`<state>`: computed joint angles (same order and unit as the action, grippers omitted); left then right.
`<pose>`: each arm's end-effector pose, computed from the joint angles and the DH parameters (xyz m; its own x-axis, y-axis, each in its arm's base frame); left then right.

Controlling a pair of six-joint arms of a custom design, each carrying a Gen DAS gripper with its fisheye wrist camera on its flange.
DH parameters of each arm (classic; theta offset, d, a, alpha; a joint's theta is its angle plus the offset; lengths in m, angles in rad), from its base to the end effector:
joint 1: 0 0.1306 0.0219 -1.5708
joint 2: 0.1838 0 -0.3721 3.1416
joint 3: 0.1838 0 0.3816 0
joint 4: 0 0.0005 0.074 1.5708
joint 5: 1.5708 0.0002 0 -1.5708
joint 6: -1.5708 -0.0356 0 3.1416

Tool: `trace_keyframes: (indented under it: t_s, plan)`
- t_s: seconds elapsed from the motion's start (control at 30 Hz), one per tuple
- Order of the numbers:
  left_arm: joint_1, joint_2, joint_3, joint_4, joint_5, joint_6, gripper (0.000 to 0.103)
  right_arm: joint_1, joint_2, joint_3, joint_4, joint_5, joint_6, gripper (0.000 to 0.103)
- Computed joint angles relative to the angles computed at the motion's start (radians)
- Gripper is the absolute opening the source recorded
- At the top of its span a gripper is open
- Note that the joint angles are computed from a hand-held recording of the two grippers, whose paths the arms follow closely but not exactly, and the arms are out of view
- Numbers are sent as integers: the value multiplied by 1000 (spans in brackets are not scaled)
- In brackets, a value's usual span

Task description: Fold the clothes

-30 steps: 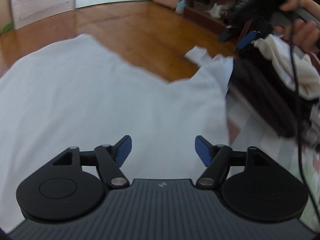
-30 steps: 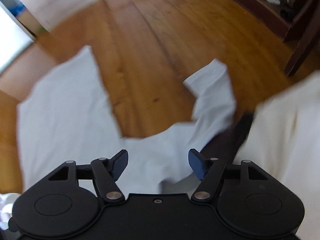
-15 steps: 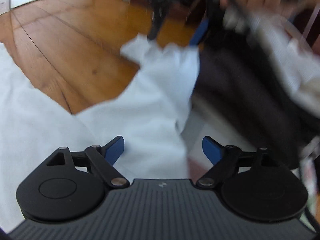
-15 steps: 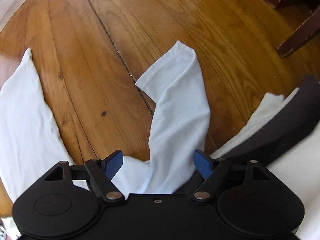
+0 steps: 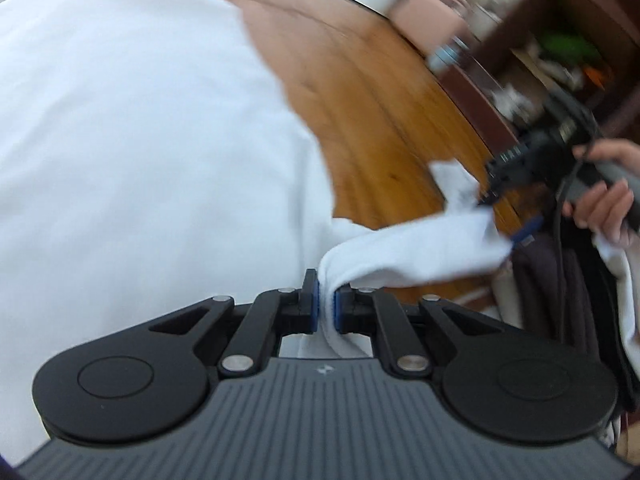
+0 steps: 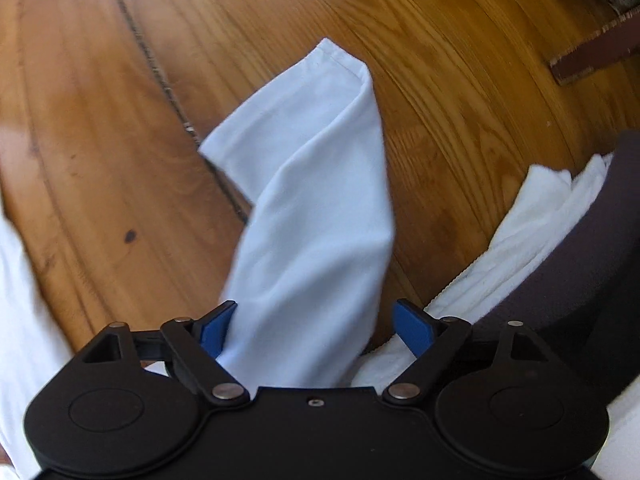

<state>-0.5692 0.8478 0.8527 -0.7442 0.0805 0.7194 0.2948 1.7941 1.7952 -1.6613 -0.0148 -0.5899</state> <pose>0.2452 -0.1609 0.3779 -0.8139 -0.2590 -0.5201 0.0678 0.8467 -0.5277 0.5175 0.1572 0.3636 -0.9529 0.2920 0.0824 0.2898 0.9564 -0.0374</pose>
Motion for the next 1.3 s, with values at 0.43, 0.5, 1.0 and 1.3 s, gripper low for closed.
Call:
trace_keyframes:
  t_s: [0.43, 0.5, 1.0, 1.3]
  plan:
    - [31, -39, -38, -18, 33, 44, 7, 49, -74, -180, 363, 185, 28, 66]
    - [35, -37, -40, -10, 39, 38, 7, 72, -108, -207, 435, 213, 109, 13]
    - [-80, 67, 37, 69, 170, -122, 58, 10, -292, -182, 558, 672, 335, 47]
    - [6, -13, -13, 98, 241, -125, 65, -33, -278, -166, 417, 325, 143, 58]
